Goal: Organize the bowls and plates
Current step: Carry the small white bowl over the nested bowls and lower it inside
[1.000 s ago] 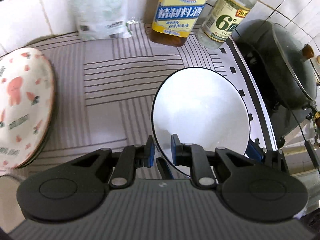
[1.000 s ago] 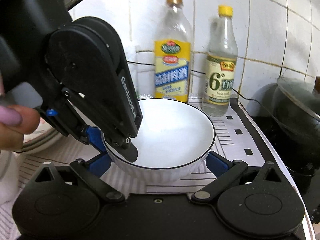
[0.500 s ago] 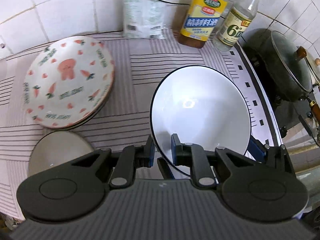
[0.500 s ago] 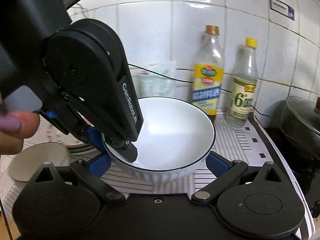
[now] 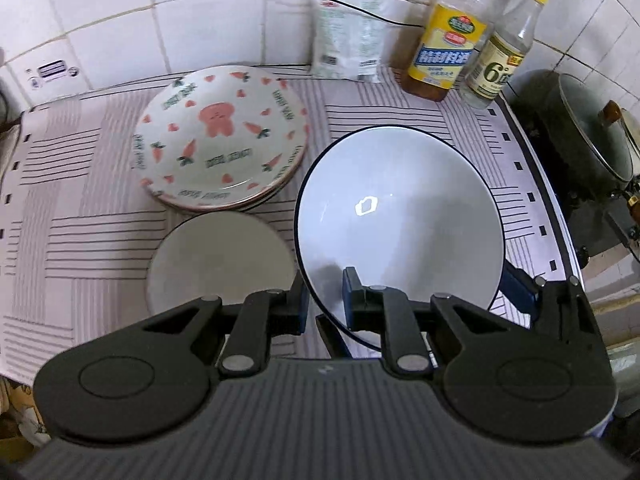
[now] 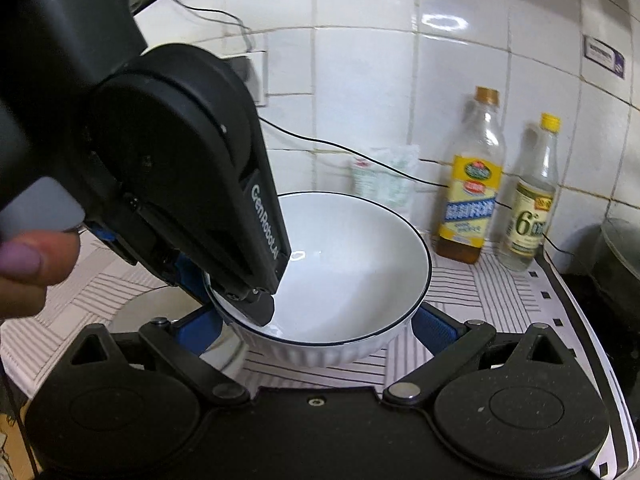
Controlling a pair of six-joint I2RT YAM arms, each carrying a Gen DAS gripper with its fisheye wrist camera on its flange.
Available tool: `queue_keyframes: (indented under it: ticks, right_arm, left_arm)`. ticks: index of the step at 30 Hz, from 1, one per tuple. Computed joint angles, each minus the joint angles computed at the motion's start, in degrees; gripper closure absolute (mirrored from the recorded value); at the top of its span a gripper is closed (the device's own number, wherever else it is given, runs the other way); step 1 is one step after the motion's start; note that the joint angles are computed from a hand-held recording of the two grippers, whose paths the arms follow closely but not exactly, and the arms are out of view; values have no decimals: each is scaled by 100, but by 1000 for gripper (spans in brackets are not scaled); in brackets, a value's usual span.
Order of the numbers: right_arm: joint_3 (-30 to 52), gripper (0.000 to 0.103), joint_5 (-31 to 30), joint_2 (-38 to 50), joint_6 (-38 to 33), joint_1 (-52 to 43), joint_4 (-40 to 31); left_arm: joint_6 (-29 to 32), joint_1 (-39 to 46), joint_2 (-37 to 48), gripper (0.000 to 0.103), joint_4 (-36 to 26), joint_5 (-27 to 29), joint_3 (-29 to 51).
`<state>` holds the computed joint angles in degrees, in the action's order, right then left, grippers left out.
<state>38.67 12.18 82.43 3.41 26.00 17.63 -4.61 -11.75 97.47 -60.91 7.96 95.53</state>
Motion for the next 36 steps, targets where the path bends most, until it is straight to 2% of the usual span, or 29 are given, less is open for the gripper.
queue_keyframes:
  ticks: [7, 13, 21, 29, 36]
  right_arm:
    - [234, 1, -148, -182, -175, 323, -449]
    - [592, 1, -678, -26, -207, 363, -797]
    - [964, 1, -1494, 483, -302, 163, -907]
    - [1351, 1, -1872, 954, -627, 105, -1145]
    - [1383, 1, -1427, 1150, -944, 369, -1156]
  left_arm:
    - [188, 554, -282, 87, -274, 245, -98]
    - [231, 1101, -189, 86, -487, 559, -11]
    - [223, 1324, 96, 86, -417, 465, -126]
    - [85, 1443, 472, 84, -343, 332, -95]
    - [206, 1294, 568, 82, -176, -4, -151]
